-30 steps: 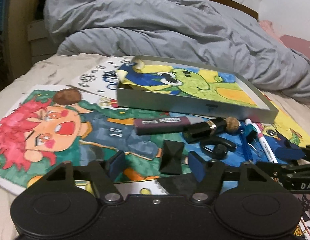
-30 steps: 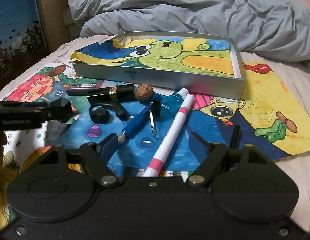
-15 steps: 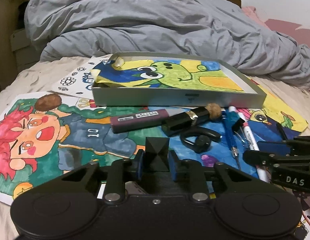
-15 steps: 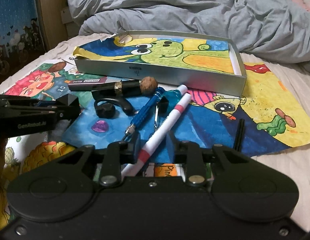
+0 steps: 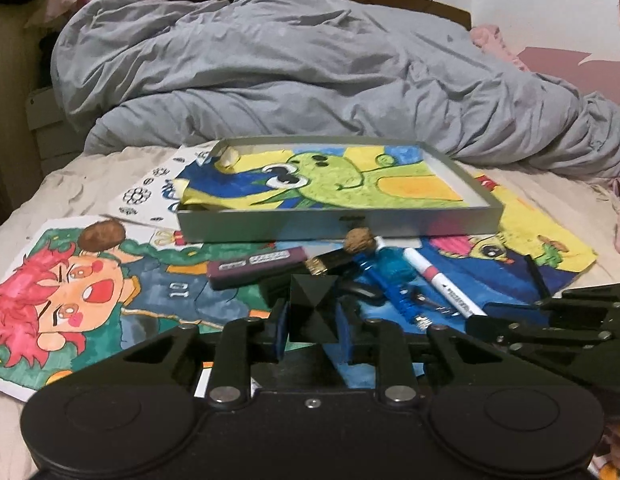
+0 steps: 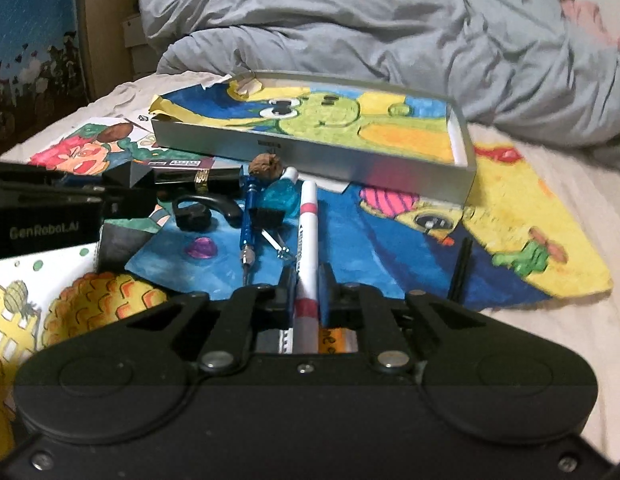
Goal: Organize rigid objects
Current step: 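Carry the cube with the left tool into the silver tray while the right tool places the marker beside it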
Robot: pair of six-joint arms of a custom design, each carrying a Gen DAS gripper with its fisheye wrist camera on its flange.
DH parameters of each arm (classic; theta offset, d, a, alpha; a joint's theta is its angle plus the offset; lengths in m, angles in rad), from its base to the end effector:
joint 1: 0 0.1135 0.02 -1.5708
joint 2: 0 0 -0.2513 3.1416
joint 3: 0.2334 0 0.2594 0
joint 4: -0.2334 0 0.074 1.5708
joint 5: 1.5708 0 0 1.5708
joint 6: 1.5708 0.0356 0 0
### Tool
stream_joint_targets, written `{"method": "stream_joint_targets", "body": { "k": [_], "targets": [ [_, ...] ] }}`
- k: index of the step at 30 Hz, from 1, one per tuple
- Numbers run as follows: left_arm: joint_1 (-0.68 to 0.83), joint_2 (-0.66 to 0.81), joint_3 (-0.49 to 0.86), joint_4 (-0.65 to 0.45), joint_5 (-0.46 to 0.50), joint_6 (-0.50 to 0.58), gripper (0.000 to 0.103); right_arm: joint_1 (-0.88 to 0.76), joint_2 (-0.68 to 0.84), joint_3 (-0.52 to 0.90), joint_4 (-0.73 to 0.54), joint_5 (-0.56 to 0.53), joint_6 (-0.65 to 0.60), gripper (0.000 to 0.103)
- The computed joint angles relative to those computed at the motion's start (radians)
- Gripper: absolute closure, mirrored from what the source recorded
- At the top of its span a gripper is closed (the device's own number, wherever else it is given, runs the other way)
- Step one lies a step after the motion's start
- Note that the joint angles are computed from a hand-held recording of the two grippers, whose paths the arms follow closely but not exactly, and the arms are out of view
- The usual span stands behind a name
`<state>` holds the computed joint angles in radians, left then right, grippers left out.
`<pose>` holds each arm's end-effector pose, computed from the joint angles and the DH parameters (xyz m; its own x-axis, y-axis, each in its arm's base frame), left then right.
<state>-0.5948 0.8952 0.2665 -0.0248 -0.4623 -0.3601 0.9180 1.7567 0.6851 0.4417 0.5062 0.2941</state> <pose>0.1632 -0.0912 0.1453 -0.5446 -0.0123 -0.8386 0.0174 0.9995 -0.0260 0.2111 0.2476 0.1057 -0.4748 -0.2036 -0.8562 -0.3334 0.9420 -0.0391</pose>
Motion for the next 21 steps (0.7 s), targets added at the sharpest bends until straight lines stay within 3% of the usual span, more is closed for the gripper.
{"method": "stream_joint_targets", "body": {
  "k": [7, 10, 16, 21],
  "targets": [
    [-0.081, 0.025, 0.044, 0.001, -0.069, -0.024, 0.076, 0.033, -0.052, -0.044, 0.087, 0.109, -0.118, 0.097],
    [-0.082, 0.049, 0.064, 0.029, -0.078, -0.03, 0.076, 0.014, -0.085, -0.064, 0.146, 0.105, -0.163, 0.097],
    [-0.048, 0.187, 0.147, 0.15, -0.09, 0.023, 0.076, -0.096, -0.087, -0.015, 0.205, 0.016, -0.254, 0.097],
    [0.029, 0.378, 0.26, 0.303, -0.039, 0.065, 0.076, -0.214, -0.021, 0.08, 0.25, -0.108, -0.336, 0.097]
  ]
}}
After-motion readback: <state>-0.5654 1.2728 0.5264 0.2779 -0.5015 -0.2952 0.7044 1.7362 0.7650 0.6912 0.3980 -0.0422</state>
